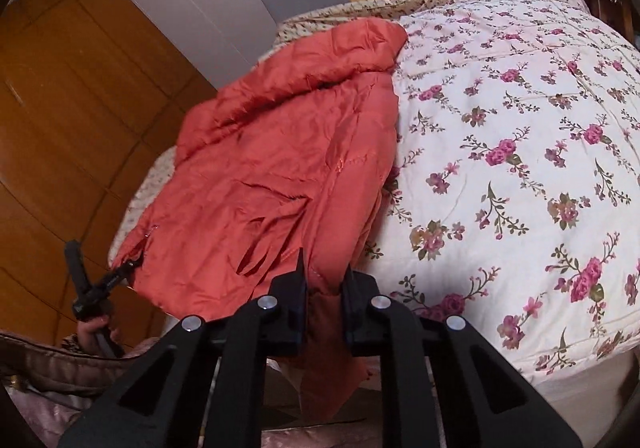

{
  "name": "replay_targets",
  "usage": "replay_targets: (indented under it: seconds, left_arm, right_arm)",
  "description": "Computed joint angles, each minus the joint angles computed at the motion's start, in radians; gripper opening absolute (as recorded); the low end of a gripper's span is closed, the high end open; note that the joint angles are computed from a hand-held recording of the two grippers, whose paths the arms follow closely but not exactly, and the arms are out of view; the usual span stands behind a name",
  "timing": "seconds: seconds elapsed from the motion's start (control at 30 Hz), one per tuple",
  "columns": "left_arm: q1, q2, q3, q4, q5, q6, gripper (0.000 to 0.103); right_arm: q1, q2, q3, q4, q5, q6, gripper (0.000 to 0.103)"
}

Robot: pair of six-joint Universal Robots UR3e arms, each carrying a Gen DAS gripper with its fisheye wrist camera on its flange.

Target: Fold large clothes

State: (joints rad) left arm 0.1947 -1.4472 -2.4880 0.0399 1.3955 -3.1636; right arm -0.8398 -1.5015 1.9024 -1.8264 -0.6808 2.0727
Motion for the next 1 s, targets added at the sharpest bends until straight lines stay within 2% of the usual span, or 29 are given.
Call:
replay_targets:
  seconds: [0.07, 0.17, 0.33, 0.4, 0.47, 0.5, 0.6, 0.7, 0.83, 0.9, 1.0]
  left_arm:
    - [0.022, 0.063, -0.023, -0.017, -0.054, 0.005, 0.015]
    - [0.102, 0.241, -0.084, -0.096, -0.197, 0.045, 0.015]
    - [0.270, 0.547, -0.130, -0.350, -0.451, 0.106, 0.015]
    - [0.306, 0.571, -0.113, -0.399, -0.499, 0.107, 0.015]
    - [0.323, 0.524, -0.090, -0.365, -0.532, 0.076, 0.015]
    - [0.324, 0.464, -0.068, -0.314, -0.548, 0.048, 0.015]
    - [0.257, 0.253, 0.056, -0.161, -0.500, -0.037, 0.015]
    - [0.199, 0.106, 0.180, -0.084, -0.439, -0.079, 0.015]
    - [0.176, -0.090, 0.382, -0.073, -0.418, -0.142, 0.015]
    - [0.154, -0.175, 0.481, -0.085, -0.379, -0.152, 0.015]
    - [0.136, -0.298, 0.637, -0.123, -0.347, -0.184, 0.015]
  right_arm:
    - [-0.020, -0.033, -0.001, 0.056, 0.005, -0.049, 0.012]
    - [-0.078, -0.091, -0.023, 0.245, 0.025, -0.197, 0.012]
    - [-0.193, -0.133, -0.145, 0.688, 0.044, -0.522, 0.012]
    - [-0.198, -0.123, -0.177, 0.741, 0.064, -0.541, 0.012]
    - [-0.170, -0.075, -0.233, 0.758, 0.102, -0.506, 0.012]
    - [-0.150, -0.055, -0.253, 0.741, 0.127, -0.474, 0.012]
    - [-0.064, 0.015, -0.313, 0.591, 0.212, -0.297, 0.012]
    - [0.021, 0.068, -0.314, 0.277, 0.272, -0.020, 0.012]
    - [0.131, 0.231, -0.403, -0.147, 0.290, 0.391, 0.013]
    - [0.189, 0.354, -0.520, -0.329, 0.263, 0.598, 0.013]
    - [0.252, 0.550, -0.762, -0.416, 0.223, 0.813, 0.013]
